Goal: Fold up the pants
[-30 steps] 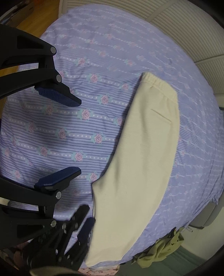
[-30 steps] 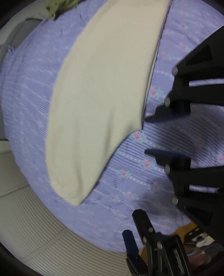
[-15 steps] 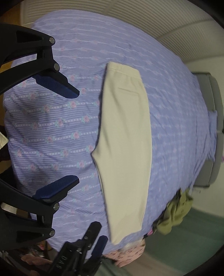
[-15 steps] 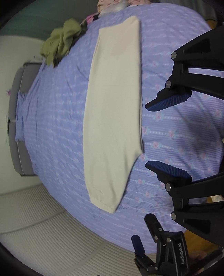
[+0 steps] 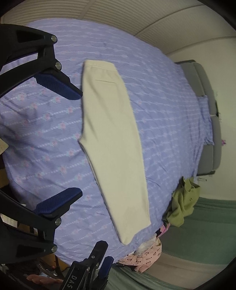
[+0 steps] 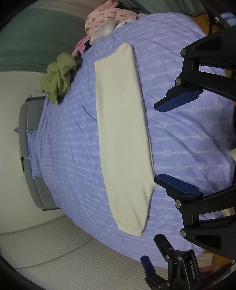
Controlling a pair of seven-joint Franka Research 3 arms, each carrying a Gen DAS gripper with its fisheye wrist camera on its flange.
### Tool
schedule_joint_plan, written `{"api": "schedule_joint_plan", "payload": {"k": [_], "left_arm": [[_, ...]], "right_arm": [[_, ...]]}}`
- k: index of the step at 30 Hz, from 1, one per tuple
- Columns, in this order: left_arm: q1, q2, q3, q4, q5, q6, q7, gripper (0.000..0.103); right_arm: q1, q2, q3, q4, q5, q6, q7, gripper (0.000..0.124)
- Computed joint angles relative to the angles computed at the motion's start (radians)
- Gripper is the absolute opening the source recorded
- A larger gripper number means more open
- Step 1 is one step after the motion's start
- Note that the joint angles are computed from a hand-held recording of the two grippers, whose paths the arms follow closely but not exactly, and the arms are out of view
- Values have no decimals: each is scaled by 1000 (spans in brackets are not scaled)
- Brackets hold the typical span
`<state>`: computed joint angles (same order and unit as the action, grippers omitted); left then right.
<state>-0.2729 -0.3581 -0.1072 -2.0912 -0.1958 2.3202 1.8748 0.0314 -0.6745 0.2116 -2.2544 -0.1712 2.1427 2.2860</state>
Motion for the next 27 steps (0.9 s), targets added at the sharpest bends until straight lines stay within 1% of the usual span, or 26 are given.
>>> {"api": "schedule_joint_plan", "payload": {"k": [2, 5, 6, 8, 9, 12, 16, 17, 18, 19, 21, 23, 26, 27], "left_arm": [[-6, 7, -28, 18, 13, 3, -42, 99], [-14, 29, -93, 56, 66, 13, -177, 101], [-20, 37, -102, 66, 81, 14, -207, 102], [-37, 65, -138, 97, 117, 27, -291, 103], [-47, 82, -152, 114, 136, 33, -325, 103], [-75, 138, -191, 169, 202, 40, -422, 103], [-117, 239, -230, 275, 289, 27, -525, 103], [-129, 279, -244, 320, 328, 13, -562, 103], [-142, 312, -251, 354, 353, 4, -586, 103], [-155, 341, -254, 382, 368, 3, -603, 103], [-191, 425, -265, 471, 424, -27, -656, 103], [-224, 488, -263, 535, 456, -46, -682, 103], [-299, 621, -252, 679, 543, -101, -739, 103], [-319, 648, -244, 711, 560, -114, -749, 103]], "right_arm": [[-2, -33, -34, -25, 2, 14, -31, 73], [-10, -81, -98, -67, 23, 47, -125, 76], [-17, -88, -112, -75, 31, 52, -156, 76], [-33, -106, -151, -91, 50, 62, -233, 76], [-47, -119, -177, -105, 57, 72, -274, 76], [-96, -143, -221, -134, 79, 88, -356, 76], [-185, -144, -288, -155, 88, 115, -471, 76], [-204, -136, -304, -154, 95, 124, -497, 76], [-220, -128, -315, -153, 105, 131, -519, 76], [-236, -112, -339, -151, 114, 146, -555, 76], [-269, -69, -372, -141, 129, 173, -614, 76], [-298, -38, -394, -140, 148, 206, -665, 76], [-325, 39, -444, -129, 197, 258, -759, 76], [-333, 64, -454, -124, 213, 269, -785, 76]]}}
